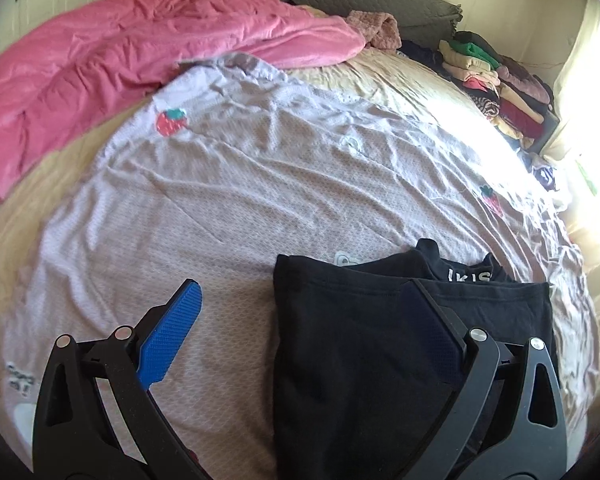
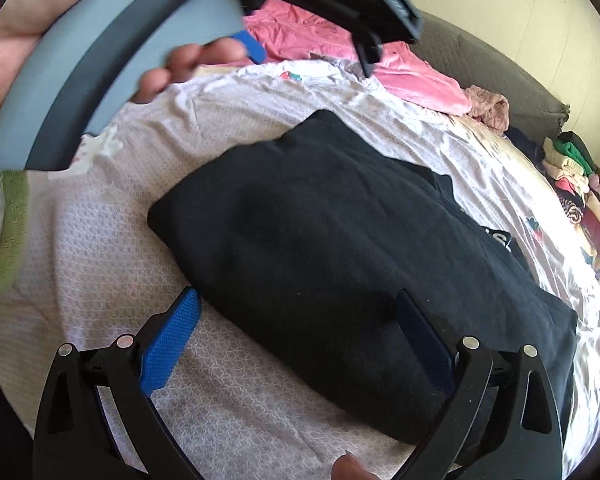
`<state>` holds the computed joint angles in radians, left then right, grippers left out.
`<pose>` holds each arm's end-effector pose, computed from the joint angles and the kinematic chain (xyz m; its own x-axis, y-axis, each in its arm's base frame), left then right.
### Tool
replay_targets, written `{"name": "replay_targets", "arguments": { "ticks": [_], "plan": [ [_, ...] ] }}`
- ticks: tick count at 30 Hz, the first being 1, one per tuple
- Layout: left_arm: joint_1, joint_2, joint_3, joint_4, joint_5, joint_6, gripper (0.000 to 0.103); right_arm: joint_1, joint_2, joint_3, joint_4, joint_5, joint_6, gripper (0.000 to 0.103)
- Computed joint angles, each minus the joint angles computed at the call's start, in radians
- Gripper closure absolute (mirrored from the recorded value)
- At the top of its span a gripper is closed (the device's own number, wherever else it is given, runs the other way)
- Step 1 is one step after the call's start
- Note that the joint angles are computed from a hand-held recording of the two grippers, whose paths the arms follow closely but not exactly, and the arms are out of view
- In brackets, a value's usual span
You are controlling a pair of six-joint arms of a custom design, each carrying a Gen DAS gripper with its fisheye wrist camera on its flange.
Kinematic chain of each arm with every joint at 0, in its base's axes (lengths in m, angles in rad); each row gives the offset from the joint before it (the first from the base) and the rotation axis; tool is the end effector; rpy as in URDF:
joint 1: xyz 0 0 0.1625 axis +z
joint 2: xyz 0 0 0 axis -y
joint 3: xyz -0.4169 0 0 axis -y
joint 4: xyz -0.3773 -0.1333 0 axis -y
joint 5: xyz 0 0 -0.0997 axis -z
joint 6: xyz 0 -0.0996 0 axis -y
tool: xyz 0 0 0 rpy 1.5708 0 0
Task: Fold small clothes
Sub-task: 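Move both tools to the folded black sweatshirt's edge and close on it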
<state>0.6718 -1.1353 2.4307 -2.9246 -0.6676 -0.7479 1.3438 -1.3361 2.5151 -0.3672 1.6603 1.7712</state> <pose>-0.1670 -0.4031 0.1217 -0.8402 -0.0882 -0.5350 0.2864 0.7657 -0.5760 0.0679 -0.2589 0.0787 -0.3504 -0.6362 0.6873 -0.9050 0.4191 -0.0734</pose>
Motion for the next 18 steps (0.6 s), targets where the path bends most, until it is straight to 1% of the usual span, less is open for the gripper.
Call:
{"name": "replay_targets", "arguments": {
  "ticks": [3, 5, 9, 12, 13, 14, 16, 17, 18],
  "plan": [
    [0.024, 0.034, 0.012, -0.083, -0.023, 0.048, 0.01, -0.012, 0.016, 0.018, -0.061, -0.016, -0.027, 0.006],
    [0.04, 0.044, 0.011, -0.082, -0.037, 0.065, 0.01, -0.013, 0.03, 0.021, -0.091, -0.024, -0.033, 0.006],
    [0.063, 0.046, 0.017, -0.099, -0.037, 0.08, 0.01, 0.017, 0.067, 0.019, -0.164, -0.005, -0.046, 0.006],
    [0.093, 0.046, 0.02, -0.138, -0.07, 0.092, 0.01, 0.038, 0.09, 0.017, -0.226, 0.013, -0.039, 0.008],
    [0.104, 0.047, 0.021, -0.147, -0.084, 0.095, 0.01, 0.038, 0.093, 0.013, -0.224, 0.007, -0.036, 0.011],
    [0.112, 0.049, 0.023, -0.159, -0.096, 0.101, 0.01, 0.036, 0.091, 0.01, -0.216, -0.001, -0.035, 0.024],
    [0.132, 0.05, 0.024, -0.183, -0.135, 0.112, 0.01, 0.023, 0.076, 0.011, -0.204, -0.025, -0.037, 0.031],
    [0.143, 0.052, 0.026, -0.203, -0.157, 0.115, 0.01, 0.011, 0.064, 0.011, -0.185, -0.046, -0.035, 0.038],
    [0.151, 0.054, 0.026, -0.219, -0.171, 0.119, 0.01, -0.001, 0.05, 0.01, -0.159, -0.066, -0.03, 0.042]
  ]
}}
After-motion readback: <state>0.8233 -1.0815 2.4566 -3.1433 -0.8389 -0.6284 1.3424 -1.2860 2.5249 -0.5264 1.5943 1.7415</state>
